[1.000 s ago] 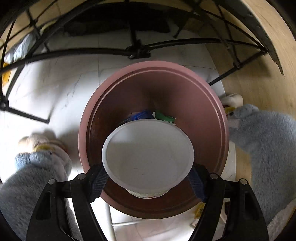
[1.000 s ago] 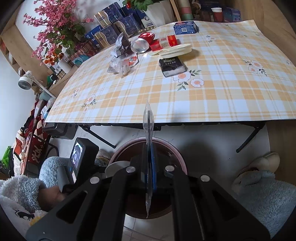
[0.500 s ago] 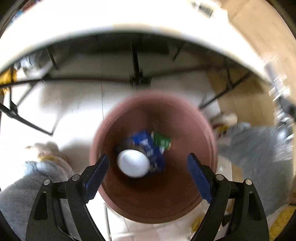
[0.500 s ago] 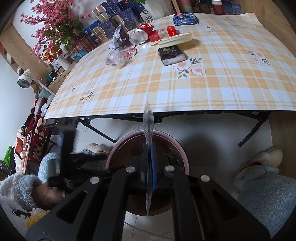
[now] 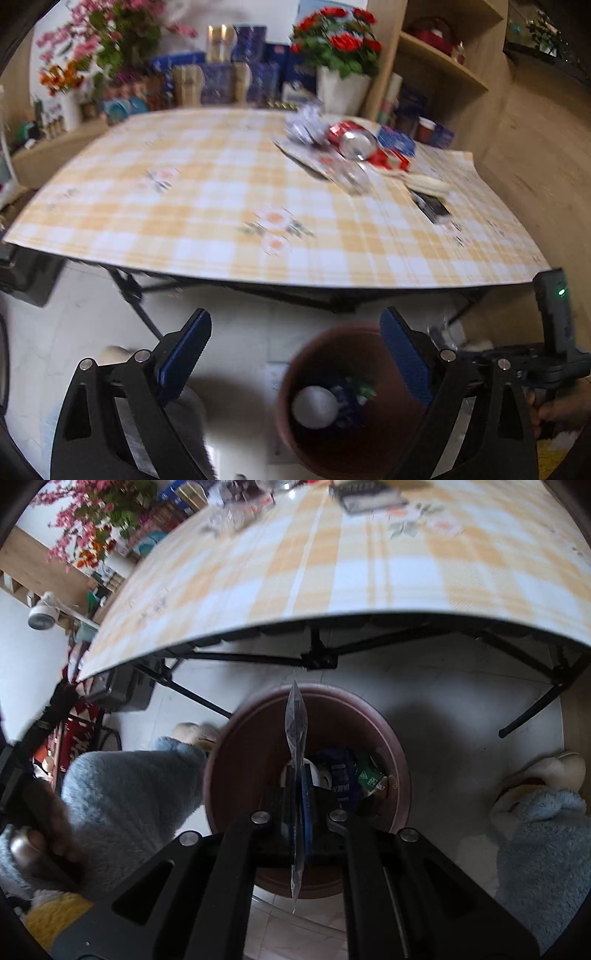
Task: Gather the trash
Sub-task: 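Lower the clear plastic fork into the bin and open the right tool, then move the left tool to the clear plastic bag and grasp it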
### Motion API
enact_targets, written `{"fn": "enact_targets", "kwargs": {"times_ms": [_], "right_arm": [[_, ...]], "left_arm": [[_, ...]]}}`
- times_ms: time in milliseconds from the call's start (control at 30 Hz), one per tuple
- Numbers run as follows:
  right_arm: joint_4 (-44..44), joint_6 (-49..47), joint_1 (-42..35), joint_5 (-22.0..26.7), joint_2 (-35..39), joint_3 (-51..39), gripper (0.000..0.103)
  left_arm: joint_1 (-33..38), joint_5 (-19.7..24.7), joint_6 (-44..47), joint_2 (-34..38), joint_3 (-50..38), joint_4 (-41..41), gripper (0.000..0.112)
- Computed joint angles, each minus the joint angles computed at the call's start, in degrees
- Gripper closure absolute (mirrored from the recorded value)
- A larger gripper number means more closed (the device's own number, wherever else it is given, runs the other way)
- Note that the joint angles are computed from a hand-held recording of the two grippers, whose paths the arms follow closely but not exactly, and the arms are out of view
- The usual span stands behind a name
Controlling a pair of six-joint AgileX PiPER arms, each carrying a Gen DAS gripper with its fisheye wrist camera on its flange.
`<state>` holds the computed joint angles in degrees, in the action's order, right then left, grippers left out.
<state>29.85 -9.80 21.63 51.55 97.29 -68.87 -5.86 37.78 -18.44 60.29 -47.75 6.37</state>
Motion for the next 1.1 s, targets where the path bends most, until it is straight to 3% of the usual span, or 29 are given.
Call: {"fn": "enact_targets", "kwargs": {"times_ms": [67, 300, 367, 433, 567, 633, 833, 1100], "right_arm": [[-0.09, 0.56, 0.19, -0.16, 2.1, -0.63, 0.096], [-0.9, 1.87, 0.37, -1.29, 3.26, -0.79, 0.095], [-0.79, 1.79, 0.02, -1.49, 2.74, -0.44, 0.082], [-1.73, 2.55, 0.07, -2.08, 1.88, -0.13, 0.047], [-5.95, 5.1, 0.81, -3.15, -0.15, -0.26, 0.026], [-9.93, 8.03, 1.38, -4.03, -1.33, -0.79, 0.01], [-14.43, 11.17, -1.09, -5.85, -4.32, -2.38, 0.006], [-11.65, 4.69, -5.23, -7.27, -4.97, -5.29, 0.006]], "left_arm": [[-0.15, -0.63, -1.95, -0.84, 0.9, 2.96, 0.019], [4.58, 0.3, 6.95, 2.41, 2.7, -5.82, 0.018], [5.36, 0.19, 8.54, 2.93, 2.83, -7.57, 0.018], [5.62, 0.21, 8.92, 3.19, 3.08, -8.18, 0.018], [5.94, 0.16, 9.52, 3.61, 3.2, -9.11, 0.018], [5.99, 0.14, 9.46, 3.43, 3.32, -9.07, 0.018], [7.08, -0.22, 11.05, 2.6, 3.38, -11.21, 0.018], [6.37, -0.26, 10.53, 3.24, 2.99, -11.4, 0.018]]}}
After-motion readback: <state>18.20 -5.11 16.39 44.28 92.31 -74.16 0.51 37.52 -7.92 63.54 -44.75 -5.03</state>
